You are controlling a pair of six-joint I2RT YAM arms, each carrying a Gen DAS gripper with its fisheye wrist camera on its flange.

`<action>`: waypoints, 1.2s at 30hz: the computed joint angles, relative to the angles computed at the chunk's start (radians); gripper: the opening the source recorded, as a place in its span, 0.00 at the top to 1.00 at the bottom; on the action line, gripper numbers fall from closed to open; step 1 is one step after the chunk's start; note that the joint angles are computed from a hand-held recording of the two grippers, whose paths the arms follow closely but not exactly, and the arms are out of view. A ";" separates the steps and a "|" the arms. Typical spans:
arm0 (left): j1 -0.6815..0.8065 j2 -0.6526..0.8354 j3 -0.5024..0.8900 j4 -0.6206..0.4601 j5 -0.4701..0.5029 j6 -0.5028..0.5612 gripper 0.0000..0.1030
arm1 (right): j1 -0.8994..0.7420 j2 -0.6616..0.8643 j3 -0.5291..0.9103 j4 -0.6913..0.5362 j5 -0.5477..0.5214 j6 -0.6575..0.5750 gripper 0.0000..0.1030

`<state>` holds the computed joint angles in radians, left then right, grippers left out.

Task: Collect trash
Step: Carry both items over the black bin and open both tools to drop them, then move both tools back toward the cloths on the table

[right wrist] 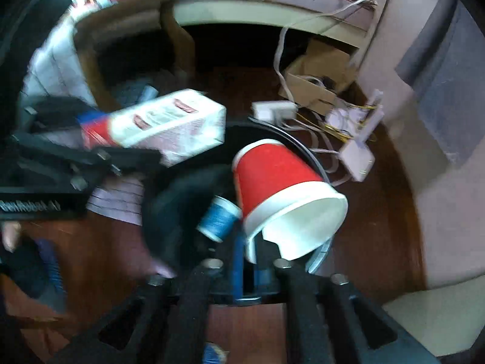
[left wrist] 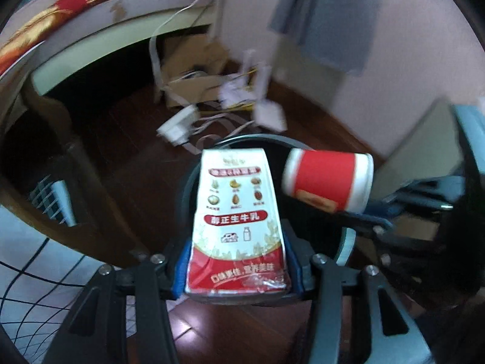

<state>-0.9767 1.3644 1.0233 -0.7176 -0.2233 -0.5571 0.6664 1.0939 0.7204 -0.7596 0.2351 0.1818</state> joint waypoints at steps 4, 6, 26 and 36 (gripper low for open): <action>-0.003 -0.039 -0.043 0.006 -0.041 -0.036 0.01 | -0.066 0.026 -0.027 -0.016 0.027 0.024 0.00; -0.029 -0.035 -0.037 -0.032 -0.097 -0.052 0.01 | -0.110 0.014 -0.037 -0.024 0.010 0.034 0.00; -0.097 -0.175 0.100 -0.271 -0.295 -0.120 0.00 | -0.063 -0.149 0.122 -0.171 0.058 0.229 0.00; -0.089 -0.295 0.115 -0.373 -0.361 -0.167 0.00 | 0.119 -0.081 0.267 -0.190 0.144 0.305 0.00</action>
